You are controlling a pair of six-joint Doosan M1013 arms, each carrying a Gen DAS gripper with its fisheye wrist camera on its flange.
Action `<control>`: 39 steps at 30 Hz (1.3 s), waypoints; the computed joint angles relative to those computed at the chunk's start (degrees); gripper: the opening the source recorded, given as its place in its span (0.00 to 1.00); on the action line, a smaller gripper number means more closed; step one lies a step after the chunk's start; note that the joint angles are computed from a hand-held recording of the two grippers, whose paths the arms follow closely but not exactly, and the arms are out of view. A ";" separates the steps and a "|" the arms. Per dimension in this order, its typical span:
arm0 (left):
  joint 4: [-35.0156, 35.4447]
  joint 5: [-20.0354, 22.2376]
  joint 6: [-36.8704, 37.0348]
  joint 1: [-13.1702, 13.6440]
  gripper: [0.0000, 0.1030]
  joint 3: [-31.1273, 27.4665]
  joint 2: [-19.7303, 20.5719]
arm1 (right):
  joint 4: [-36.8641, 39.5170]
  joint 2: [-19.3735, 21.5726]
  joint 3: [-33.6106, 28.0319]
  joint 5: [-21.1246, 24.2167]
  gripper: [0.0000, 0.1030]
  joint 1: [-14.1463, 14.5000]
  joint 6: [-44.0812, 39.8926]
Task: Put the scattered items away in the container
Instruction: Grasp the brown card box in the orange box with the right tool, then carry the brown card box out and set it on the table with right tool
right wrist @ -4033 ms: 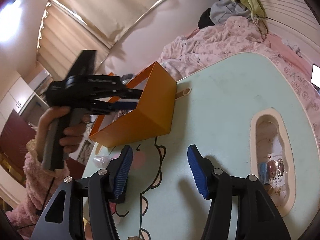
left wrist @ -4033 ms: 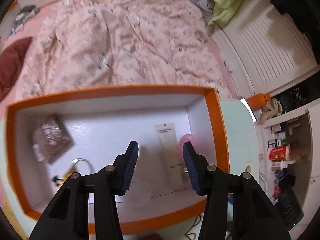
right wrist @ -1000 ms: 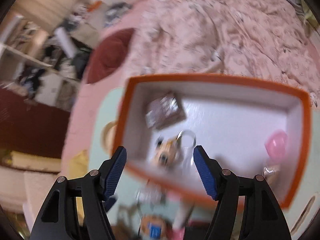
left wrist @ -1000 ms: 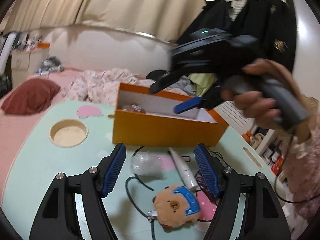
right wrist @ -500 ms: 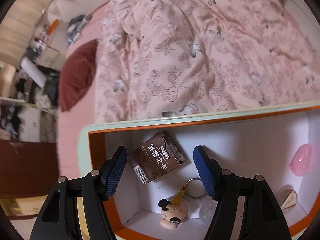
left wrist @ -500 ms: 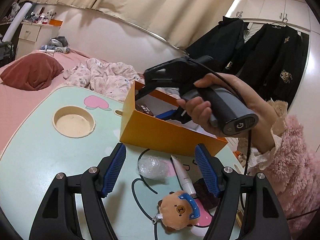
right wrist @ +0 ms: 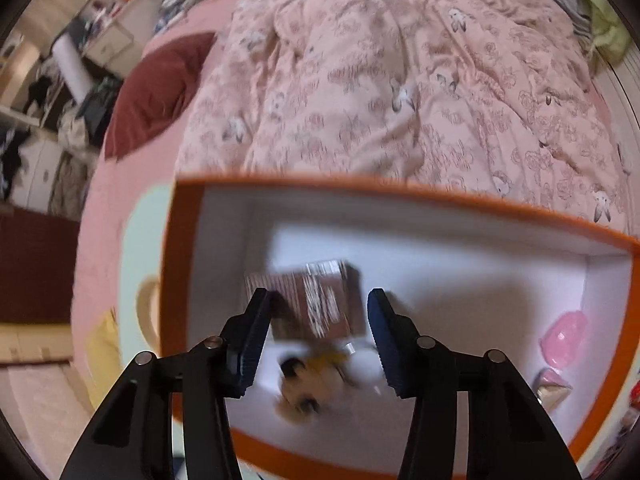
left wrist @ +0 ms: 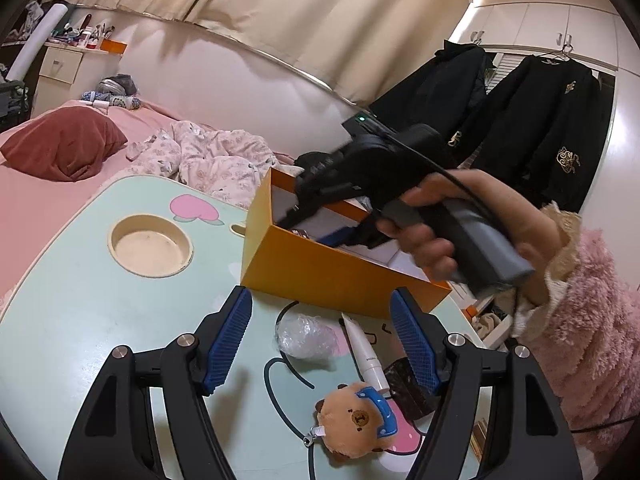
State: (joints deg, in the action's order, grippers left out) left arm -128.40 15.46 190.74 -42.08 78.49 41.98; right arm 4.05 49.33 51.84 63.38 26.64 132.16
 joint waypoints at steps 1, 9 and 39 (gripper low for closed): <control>0.05 0.04 -0.08 -0.01 0.70 0.00 0.01 | -0.64 -0.27 0.24 0.33 0.47 0.21 -0.64; 5.32 0.09 -6.30 0.20 0.70 -0.59 0.36 | -4.46 -0.45 -0.66 -1.65 0.68 1.50 -9.05; 19.94 0.18 -29.40 1.60 0.70 -2.96 2.03 | -9.57 -22.11 35.09 -29.80 0.55 5.15 3.89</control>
